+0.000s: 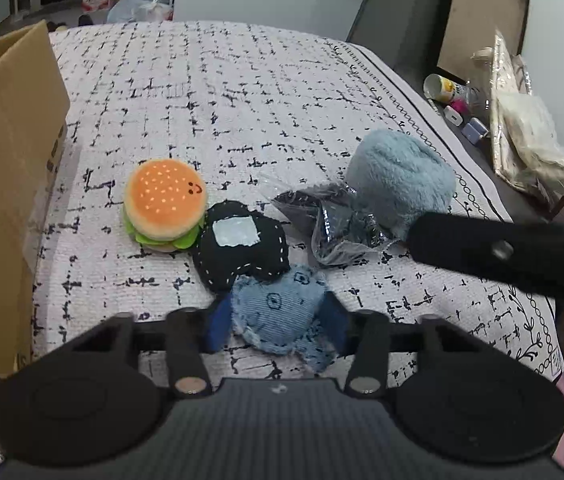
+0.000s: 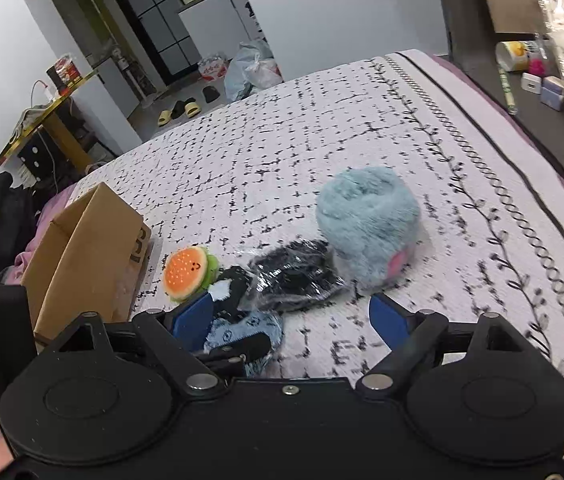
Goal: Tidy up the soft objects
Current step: 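Move the left gripper to the blue denim plush and grasp it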
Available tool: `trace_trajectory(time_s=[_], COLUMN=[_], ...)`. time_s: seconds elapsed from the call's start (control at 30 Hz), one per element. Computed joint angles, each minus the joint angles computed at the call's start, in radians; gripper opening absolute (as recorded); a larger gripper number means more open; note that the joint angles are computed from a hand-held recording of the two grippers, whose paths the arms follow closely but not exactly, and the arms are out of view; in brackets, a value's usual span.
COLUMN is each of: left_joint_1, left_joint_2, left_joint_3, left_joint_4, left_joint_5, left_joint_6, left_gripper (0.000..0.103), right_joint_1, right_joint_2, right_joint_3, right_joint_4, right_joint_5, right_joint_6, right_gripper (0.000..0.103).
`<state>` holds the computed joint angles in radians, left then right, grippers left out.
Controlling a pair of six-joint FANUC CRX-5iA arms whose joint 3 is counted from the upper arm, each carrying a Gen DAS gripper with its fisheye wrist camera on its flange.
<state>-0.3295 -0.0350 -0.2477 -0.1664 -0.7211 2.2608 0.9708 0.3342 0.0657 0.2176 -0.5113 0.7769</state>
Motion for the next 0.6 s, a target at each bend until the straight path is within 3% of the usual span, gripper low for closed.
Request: trace_trajectory(time_s=[0.17,0.37,0.6], left_joint_1=[0.032,0.088,0.111], left_joint_2=[-0.027,-0.081,-0.122], left_joint_3=[-0.047,-0.133,-0.175], left_joint_4=[0.068,0.232,0.279], left_joint_5=[0.040,0.084,0.104], left_joint_6=[-0.011,-0.133,-0.177], left_gripper=[0.030,0.018,0.009], right_joint_1=[-0.006,-0.005,-0.003], right_joint_2=[0.046,0.083,0.124], right_joint_3=[0.061,0.097,0.131], right_joint_4=[-0.040,-0.038,-0.017], right_joint_5=[-0.023,-0.040,-0.042], right_joint_6=[0.049,0.076,0.084], right_gripper=[0.078,0.078,0.078])
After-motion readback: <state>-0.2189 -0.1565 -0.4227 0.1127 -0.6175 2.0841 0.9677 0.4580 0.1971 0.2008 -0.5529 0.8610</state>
